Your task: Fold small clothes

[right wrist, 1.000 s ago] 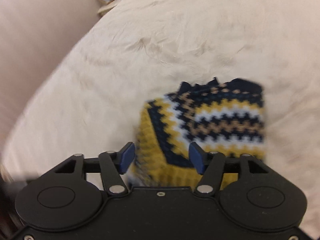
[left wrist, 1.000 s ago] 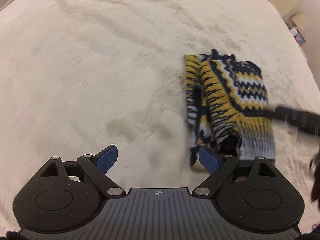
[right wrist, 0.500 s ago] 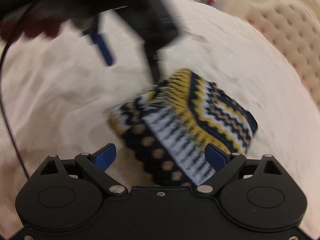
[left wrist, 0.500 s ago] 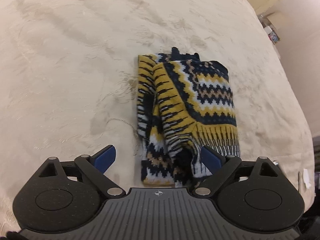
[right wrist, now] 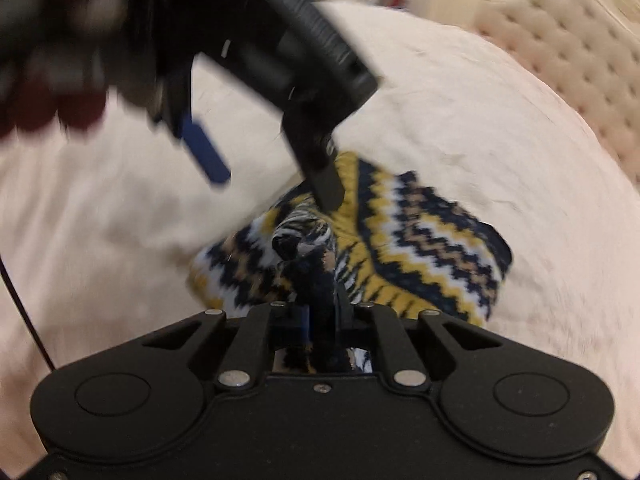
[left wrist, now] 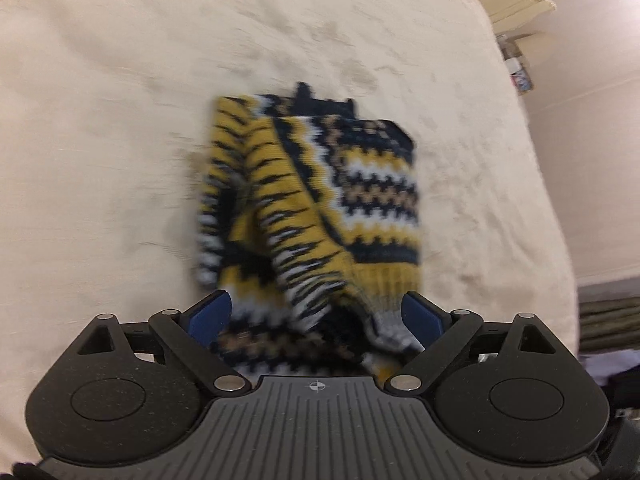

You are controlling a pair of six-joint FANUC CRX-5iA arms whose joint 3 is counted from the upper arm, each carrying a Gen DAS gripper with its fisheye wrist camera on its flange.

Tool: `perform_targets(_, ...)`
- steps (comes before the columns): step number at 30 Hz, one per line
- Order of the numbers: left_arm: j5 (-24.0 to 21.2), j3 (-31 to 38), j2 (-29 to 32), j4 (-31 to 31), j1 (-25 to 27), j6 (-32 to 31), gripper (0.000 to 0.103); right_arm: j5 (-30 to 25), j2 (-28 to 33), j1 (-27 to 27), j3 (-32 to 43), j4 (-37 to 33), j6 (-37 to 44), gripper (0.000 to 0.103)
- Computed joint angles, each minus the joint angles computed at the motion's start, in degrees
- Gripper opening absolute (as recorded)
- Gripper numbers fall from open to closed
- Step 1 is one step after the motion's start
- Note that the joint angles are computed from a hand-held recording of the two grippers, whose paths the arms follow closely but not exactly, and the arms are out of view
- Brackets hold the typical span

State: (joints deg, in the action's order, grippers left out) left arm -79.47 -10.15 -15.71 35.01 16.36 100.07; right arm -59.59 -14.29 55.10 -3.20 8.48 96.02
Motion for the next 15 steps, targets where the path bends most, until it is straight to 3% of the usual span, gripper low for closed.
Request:
perform_targets(3,3.4,-1.1,2.1,3.0,-1.9,-0.7,0.093,-0.6,-0.2,-0.9,0.8,-1.6,-0.4,0.016)
perform_targets(8,6.1,1.5,5.6,-2.1,-4.8,1.8,0.089,-1.5,0.1,-1.1,1.1,-3.2,0.2,0.016)
perform_targets(10,6.2,2.3,6.4,-3.6,-5.3,2.7,0.068,-1.9,-0.1,-0.9,1.0,-3.3,-0.5,0.016)
perform_targets(14,5.6,3.2,7.6,-5.4,-5.1,3.5,0.055,-2.4,0.1,-1.1,1.2,-4.1,-1.1,0.016)
perform_targets(15,6.5,2.7,7.3,-5.5,-5.0,3.2,0.04,-2.5,0.1,-1.1,1.2,-4.2,-1.1,0.016)
